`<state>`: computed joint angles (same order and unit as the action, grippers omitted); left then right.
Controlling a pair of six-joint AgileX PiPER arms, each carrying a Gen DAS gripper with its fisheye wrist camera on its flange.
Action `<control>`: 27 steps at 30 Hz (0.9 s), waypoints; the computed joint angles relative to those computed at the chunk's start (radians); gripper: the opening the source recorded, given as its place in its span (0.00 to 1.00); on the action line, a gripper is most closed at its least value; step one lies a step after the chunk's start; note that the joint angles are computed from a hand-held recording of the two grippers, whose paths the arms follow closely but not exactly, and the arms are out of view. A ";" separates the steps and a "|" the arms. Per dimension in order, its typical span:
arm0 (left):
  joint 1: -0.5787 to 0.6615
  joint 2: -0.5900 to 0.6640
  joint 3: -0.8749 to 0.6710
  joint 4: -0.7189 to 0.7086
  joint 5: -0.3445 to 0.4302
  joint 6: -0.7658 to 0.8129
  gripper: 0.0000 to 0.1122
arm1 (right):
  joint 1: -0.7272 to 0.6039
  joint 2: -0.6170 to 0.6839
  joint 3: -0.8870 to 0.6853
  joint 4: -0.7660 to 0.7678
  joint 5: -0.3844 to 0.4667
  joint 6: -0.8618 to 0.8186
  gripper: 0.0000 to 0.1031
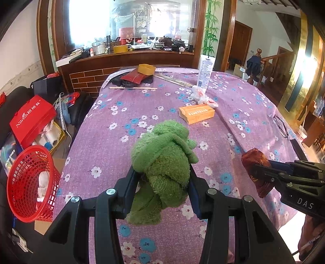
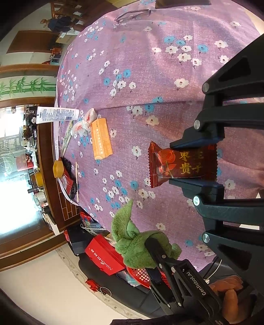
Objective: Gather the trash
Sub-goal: 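Grasp the green towel with the left gripper while the right gripper grasps the red candy packet, then carry the green towel and red candy packet to the red wastebasket and release both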
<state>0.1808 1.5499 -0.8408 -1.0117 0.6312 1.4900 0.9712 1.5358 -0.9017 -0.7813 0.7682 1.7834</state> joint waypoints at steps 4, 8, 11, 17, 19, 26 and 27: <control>0.009 0.003 0.002 -0.005 0.005 0.006 0.40 | 0.003 0.010 -0.010 0.010 0.002 -0.008 0.29; 0.021 0.004 0.003 -0.010 0.009 0.007 0.40 | 0.011 0.022 -0.026 0.014 0.008 -0.019 0.29; 0.037 0.007 0.004 -0.009 0.016 0.010 0.40 | 0.011 0.032 -0.035 0.017 0.003 -0.025 0.29; 0.085 0.009 0.006 -0.007 0.028 0.030 0.40 | 0.012 0.065 -0.063 0.023 -0.015 -0.034 0.29; 0.108 0.011 0.002 -0.009 0.036 0.039 0.40 | 0.015 0.080 -0.080 0.022 -0.018 -0.041 0.29; 0.192 0.027 -0.029 -0.012 0.079 0.066 0.40 | 0.027 0.138 -0.154 0.023 -0.019 -0.069 0.29; 0.201 0.029 -0.033 -0.014 0.084 0.069 0.40 | 0.029 0.148 -0.167 0.024 -0.018 -0.074 0.29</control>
